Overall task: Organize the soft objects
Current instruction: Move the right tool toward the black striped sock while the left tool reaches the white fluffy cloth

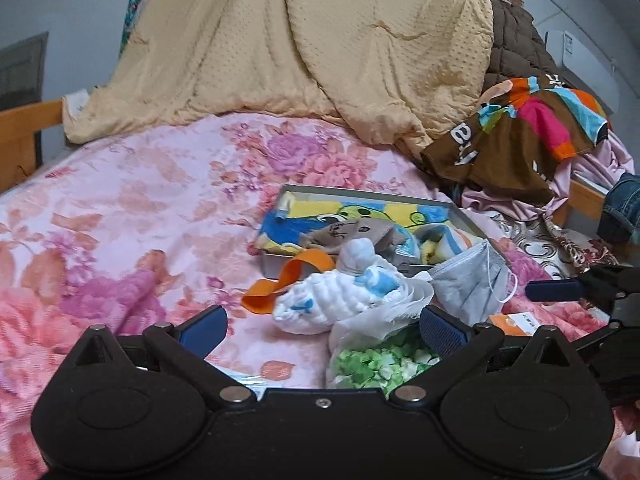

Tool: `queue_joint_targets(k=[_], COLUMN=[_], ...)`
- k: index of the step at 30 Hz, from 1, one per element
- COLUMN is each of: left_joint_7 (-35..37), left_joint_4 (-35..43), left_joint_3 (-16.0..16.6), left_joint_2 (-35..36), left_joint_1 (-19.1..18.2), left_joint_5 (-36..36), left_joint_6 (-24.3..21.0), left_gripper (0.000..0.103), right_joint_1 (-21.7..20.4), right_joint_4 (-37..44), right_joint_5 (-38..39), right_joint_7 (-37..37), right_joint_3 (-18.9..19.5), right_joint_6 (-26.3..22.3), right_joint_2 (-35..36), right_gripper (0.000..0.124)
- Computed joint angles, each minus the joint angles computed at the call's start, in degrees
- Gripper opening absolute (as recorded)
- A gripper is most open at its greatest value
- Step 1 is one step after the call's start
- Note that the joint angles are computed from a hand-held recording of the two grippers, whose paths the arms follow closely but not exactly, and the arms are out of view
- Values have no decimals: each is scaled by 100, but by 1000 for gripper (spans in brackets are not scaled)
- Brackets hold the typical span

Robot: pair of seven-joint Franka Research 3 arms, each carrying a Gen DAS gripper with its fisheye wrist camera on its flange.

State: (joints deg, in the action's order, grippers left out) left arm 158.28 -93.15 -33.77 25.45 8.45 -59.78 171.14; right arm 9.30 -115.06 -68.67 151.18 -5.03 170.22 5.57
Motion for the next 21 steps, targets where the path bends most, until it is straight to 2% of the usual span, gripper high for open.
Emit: queue_joint_targets(k=[3, 8, 13, 21], left_joint_7=[87, -32, -310, -40], left_joint_4=[179, 460, 751, 1055], left_joint_3=[-72, 16, 43, 9], left_joint_2=[194, 473, 698, 919], left_joint_1=[31, -75, -60, -55], left_joint_5=[-11, 325, 550, 382], left_joint_6=[-127, -413, -910, -1373], left_gripper=[102, 102, 96, 82], right_joint_1=[11, 117, 197, 184], right_joint_4=[72, 169, 234, 299], right_joint_5=[146, 155, -93, -57], right_joint_7=[-114, -92, 290, 439], right_joint_3=[-2, -97, -178, -199], right_joint_6=[-7, -31, -107, -21], right_joint_2=[96, 220, 272, 364], right_gripper=[93, 89, 83, 78])
